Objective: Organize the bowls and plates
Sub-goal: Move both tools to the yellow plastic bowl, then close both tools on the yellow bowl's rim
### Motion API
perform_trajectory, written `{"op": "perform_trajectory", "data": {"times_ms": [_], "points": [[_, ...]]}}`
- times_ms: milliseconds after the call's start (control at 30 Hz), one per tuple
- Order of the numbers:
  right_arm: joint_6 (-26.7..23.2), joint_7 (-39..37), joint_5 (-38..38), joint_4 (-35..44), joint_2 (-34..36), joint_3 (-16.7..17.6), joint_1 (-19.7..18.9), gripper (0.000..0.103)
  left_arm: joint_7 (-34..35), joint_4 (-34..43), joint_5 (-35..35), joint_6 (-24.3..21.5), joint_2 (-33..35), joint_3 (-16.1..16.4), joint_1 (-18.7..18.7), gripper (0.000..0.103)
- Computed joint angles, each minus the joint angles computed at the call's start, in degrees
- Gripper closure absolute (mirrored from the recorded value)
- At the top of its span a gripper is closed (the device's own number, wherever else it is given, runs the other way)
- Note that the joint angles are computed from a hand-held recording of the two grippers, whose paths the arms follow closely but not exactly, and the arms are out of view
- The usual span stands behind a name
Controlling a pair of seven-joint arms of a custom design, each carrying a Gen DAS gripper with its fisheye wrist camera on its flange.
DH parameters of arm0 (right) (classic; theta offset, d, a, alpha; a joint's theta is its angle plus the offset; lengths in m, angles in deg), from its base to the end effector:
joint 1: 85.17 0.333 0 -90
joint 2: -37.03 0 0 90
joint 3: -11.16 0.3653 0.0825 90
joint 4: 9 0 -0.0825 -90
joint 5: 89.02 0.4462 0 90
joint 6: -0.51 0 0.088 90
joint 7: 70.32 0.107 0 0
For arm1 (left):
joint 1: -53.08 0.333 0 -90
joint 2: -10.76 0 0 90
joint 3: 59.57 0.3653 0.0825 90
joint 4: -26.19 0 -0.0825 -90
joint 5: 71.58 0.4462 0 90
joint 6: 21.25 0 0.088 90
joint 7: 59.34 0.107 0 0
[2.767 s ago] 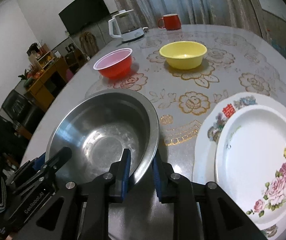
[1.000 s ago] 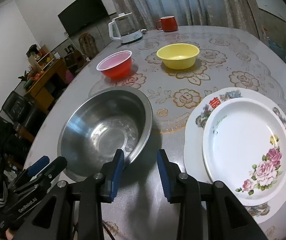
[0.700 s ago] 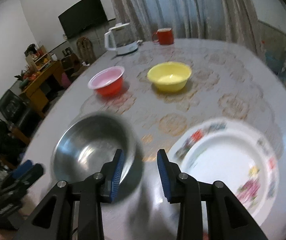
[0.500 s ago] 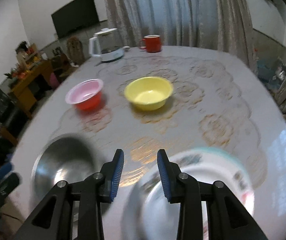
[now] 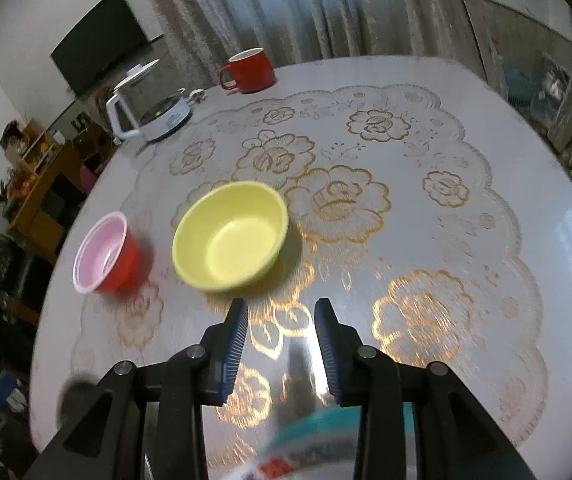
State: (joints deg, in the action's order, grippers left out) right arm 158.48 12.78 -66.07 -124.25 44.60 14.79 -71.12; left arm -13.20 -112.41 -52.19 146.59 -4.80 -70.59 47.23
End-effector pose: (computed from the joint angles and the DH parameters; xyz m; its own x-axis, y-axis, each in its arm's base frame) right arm 0.6545 0.1901 0.4722 0.1788 -0.9457 -0.2716 -0.8366 -0.0009 -0.5478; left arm 0.5066 -0.1814 0.5121 0.0674 -0.9760 0.2070 -0.7022 -0.1938 -0.6851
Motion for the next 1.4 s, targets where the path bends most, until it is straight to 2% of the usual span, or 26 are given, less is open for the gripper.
{"op": "perform_trajectory", "data": {"times_ms": [100, 200, 367, 433, 467, 533, 600, 633, 700, 800, 933, 1000, 1067, 1133, 1167, 1233, 1300, 1333, 1400], "points": [[-3.8, -2.5, 5.1, 4.6, 3.6, 0.8, -1.4, 0.068, -2.2, 4.5, 4.5, -2.7, 4.0, -1.9, 2.5, 0.009], [-6.5, 0.5, 4.9, 8.2, 6.7, 0.2, -1.5, 0.068, 0.6, 7.8, 2.5, -4.0, 7.7, -0.2, 0.8, 0.009], [-7.1, -3.4, 12.9, 11.0, 9.5, 2.4, -4.0, 0.068, 2.2, 12.8, 1.4, -5.5, 12.8, 0.9, 0.0, 0.01], [-7.5, -4.5, 14.7, 12.0, 10.3, 2.7, -4.4, 0.068, 4.1, 14.7, -0.8, -5.6, 14.7, 1.3, -0.3, 0.011], [-7.9, -5.1, 15.1, 12.6, 10.8, 2.8, -4.5, 0.068, 7.6, 16.1, -5.6, -6.2, 16.3, 1.4, -0.5, 0.013], [-8.9, -4.0, 13.6, 14.0, 11.9, 2.1, -4.0, 0.072, 12.1, 17.9, -12.0, -6.9, 18.3, 1.2, -0.4, 0.024], [-10.1, -4.2, 13.4, 14.9, 12.8, 2.1, -4.2, 0.078, 14.7, 20.6, -15.4, -9.3, 21.0, 0.9, -0.1, 0.033], [-10.6, -5.4, 14.7, 14.9, 13.0, 2.7, -4.9, 0.078, 14.8, 21.6, -15.5, -10.0, 22.1, 0.8, -0.1, 0.038], [-10.5, -6.8, 16.1, 14.7, 13.1, 3.1, -5.4, 0.081, 14.9, 23.2, -15.3, -11.2, 23.8, 0.7, -0.2, 0.04], [-10.4, -8.3, 17.1, 14.4, 13.2, 3.2, -5.5, 0.081, 12.9, 26.1, -12.1, -12.6, 26.4, 1.3, -0.8, 0.041], [-10.7, -10.5, 19.4, 14.8, 13.6, 3.7, -6.0, 0.081, 15.2, 29.1, -14.9, -12.8, 29.0, 0.1, 0.3, 0.041], [-10.5, -10.5, 18.4, 15.0, 13.7, 3.2, -5.5, 0.081, 13.1, 31.6, -12.0, -14.6, 31.0, 1.3, -0.7, 0.041], [-10.3, -10.6, 17.9, 14.8, 13.6, 3.1, -5.3, 0.081, 13.5, 33.1, -12.0, -15.9, 32.5, 1.1, -0.4, 0.047], [-10.4, -11.8, 19.8, 14.6, 13.6, 3.7, -6.0, 0.081, 15.8, 33.4, -14.9, -15.3, 33.3, -0.3, 1.0, 0.062], [-10.7, -13.0, 21.5, 14.6, 13.6, 4.3, -6.6, 0.081, 16.8, 33.2, -16.2, -14.4, 33.4, -0.9, 1.5, 0.064], [-10.4, -13.3, 21.3, 14.4, 13.5, 3.9, -6.2, 0.081, 17.7, 33.1, -16.0, -13.5, 33.6, -1.0, 1.3, 0.079], [-9.7, -13.3, 20.1, 14.2, 13.2, 3.5, -5.5, 0.081, 18.4, 33.9, -13.1, -14.5, 33.8, -0.4, -0.1, 0.086], [-9.5, -12.6, 19.6, 14.2, 13.2, 3.3, -5.2, 0.083, 17.9, 34.2, -11.3, -14.9, 33.8, 0.3, -1.0, 0.086], [-9.7, -11.8, 19.4, 14.4, 13.4, 3.2, -5.0, 0.089, 19.5, 33.6, -11.7, -14.5, 33.5, -0.4, -0.7, 0.087]]}}
